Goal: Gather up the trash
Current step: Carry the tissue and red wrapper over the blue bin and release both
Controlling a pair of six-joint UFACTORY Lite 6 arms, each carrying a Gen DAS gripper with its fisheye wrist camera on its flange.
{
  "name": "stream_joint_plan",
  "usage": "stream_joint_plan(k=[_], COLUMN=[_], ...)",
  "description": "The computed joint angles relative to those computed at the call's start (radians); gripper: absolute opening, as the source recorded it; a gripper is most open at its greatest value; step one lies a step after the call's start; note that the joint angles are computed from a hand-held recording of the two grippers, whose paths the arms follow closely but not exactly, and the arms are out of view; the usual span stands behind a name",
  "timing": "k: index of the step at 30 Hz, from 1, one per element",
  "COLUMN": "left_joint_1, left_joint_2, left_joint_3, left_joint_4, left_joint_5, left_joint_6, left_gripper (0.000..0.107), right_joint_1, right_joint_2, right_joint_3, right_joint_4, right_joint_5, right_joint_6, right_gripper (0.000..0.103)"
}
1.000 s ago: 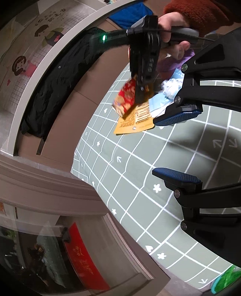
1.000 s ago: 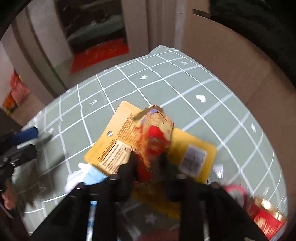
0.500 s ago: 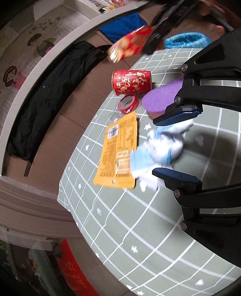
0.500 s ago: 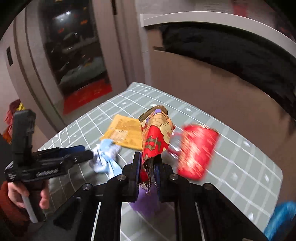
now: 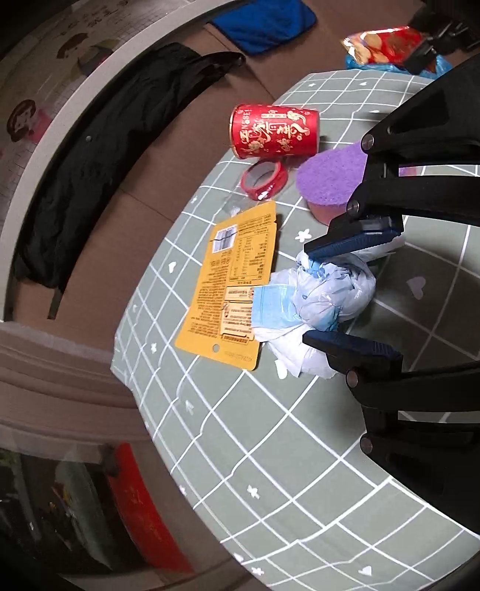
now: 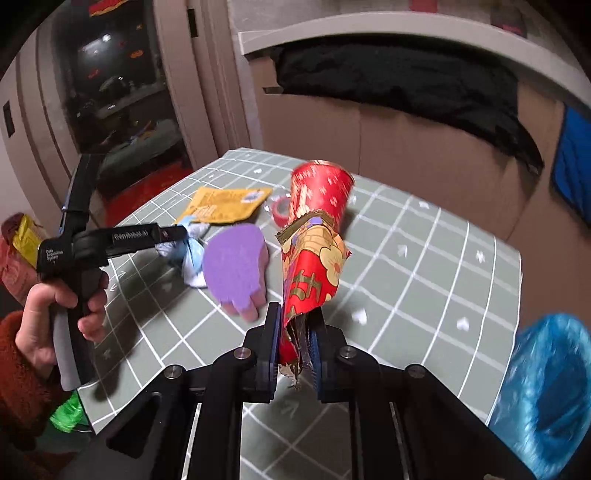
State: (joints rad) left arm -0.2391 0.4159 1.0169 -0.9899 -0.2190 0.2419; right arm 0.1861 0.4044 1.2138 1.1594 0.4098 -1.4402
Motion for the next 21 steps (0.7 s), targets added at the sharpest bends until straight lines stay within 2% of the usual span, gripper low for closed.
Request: stream_joint_plan(k=[2,9,13,21], left_joint_1=[-0.022,-0.094,-0.165,-0.315], left_joint_2=[-0.033,-0.187,-0.295,-0.379], left_joint_3=[-0.028,-0.135,-0.183,-0.150], left_joint_4=[-0.038,-0.115,-0.258,-0.485], left_joint_5=[-0.029,-0.102,-0.163,-0.263], left_joint_6=[0.037,0.117,0.264,0.517], left_gripper=[0.033,0.031,0.031,0.031], right_joint_1=[-0.023,-0.057,-0.075,-0.149], right_joint_2=[0.000,-0.039,-0.070,-0.111], right_joint_3=[-0.012,-0.064,-0.099,-0.134], right_joint_4=[0.010,0.068,0.089,0.116], right_joint_5=[0.020,0.036,0.046,0.104], right_joint_6=[-0.001,-0.049,-0.074,-0.097], right_gripper=[0.013,0.013,0.013,0.013])
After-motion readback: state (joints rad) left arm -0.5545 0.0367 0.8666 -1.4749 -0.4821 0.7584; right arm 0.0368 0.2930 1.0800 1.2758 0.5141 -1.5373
